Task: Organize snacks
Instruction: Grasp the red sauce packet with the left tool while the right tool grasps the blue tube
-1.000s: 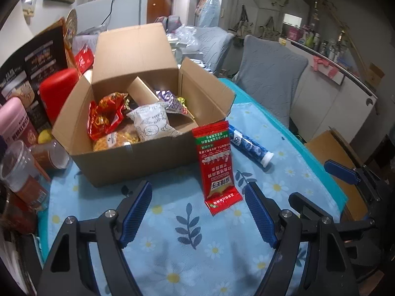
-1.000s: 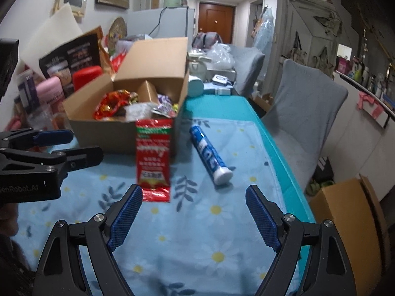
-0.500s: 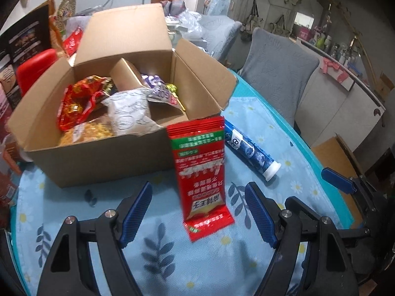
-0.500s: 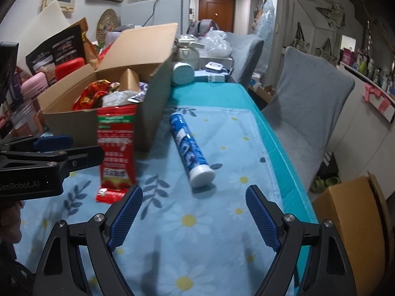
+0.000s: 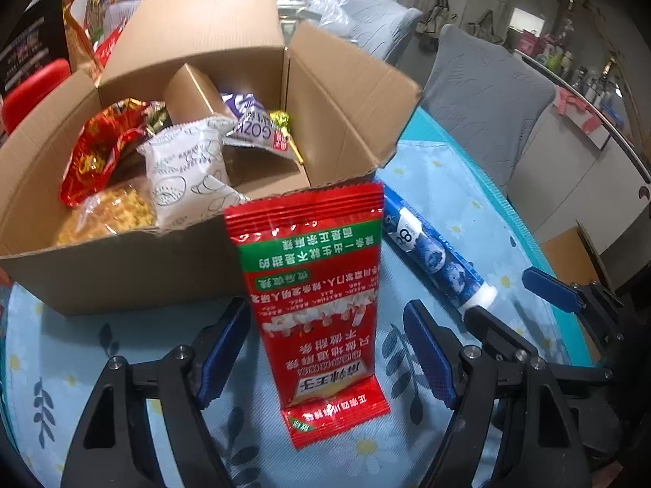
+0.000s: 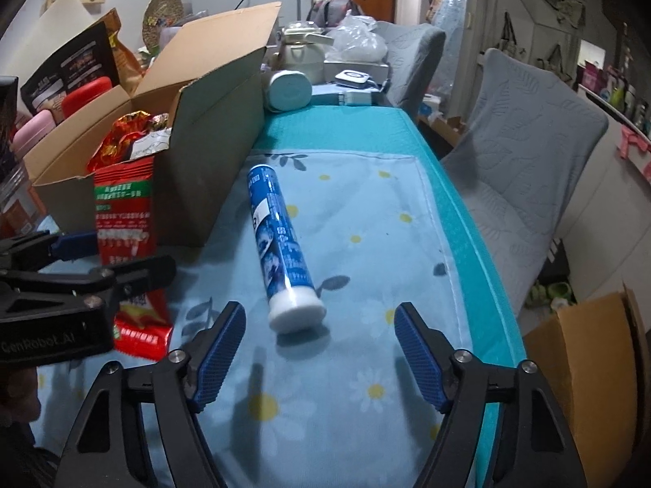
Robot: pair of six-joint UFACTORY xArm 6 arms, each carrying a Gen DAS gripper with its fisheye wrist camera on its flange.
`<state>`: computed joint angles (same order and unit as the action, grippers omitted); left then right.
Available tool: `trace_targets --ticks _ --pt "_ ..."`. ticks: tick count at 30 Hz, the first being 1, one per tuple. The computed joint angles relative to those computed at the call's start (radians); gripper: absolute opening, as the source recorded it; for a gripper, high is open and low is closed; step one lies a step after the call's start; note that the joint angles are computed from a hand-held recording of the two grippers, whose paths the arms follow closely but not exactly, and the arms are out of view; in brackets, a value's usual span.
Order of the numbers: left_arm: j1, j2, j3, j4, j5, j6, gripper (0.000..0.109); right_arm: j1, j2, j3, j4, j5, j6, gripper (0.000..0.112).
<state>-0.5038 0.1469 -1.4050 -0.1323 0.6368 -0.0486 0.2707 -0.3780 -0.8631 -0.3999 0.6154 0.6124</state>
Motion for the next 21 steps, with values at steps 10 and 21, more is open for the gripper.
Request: trace_targets --ticks 10,21 --pt "0.01 0.036 -0.036 -0.016 0.065 -0.018 0.041 -0.01 0.066 -0.033 0.158 -0.012 -0.157 0.034" --pt "0.025 -0.082 0.082 -0.072 0.144 0.08 0.029 0.065 -0.078 0.07 0.129 0.039 -0.089 0.033"
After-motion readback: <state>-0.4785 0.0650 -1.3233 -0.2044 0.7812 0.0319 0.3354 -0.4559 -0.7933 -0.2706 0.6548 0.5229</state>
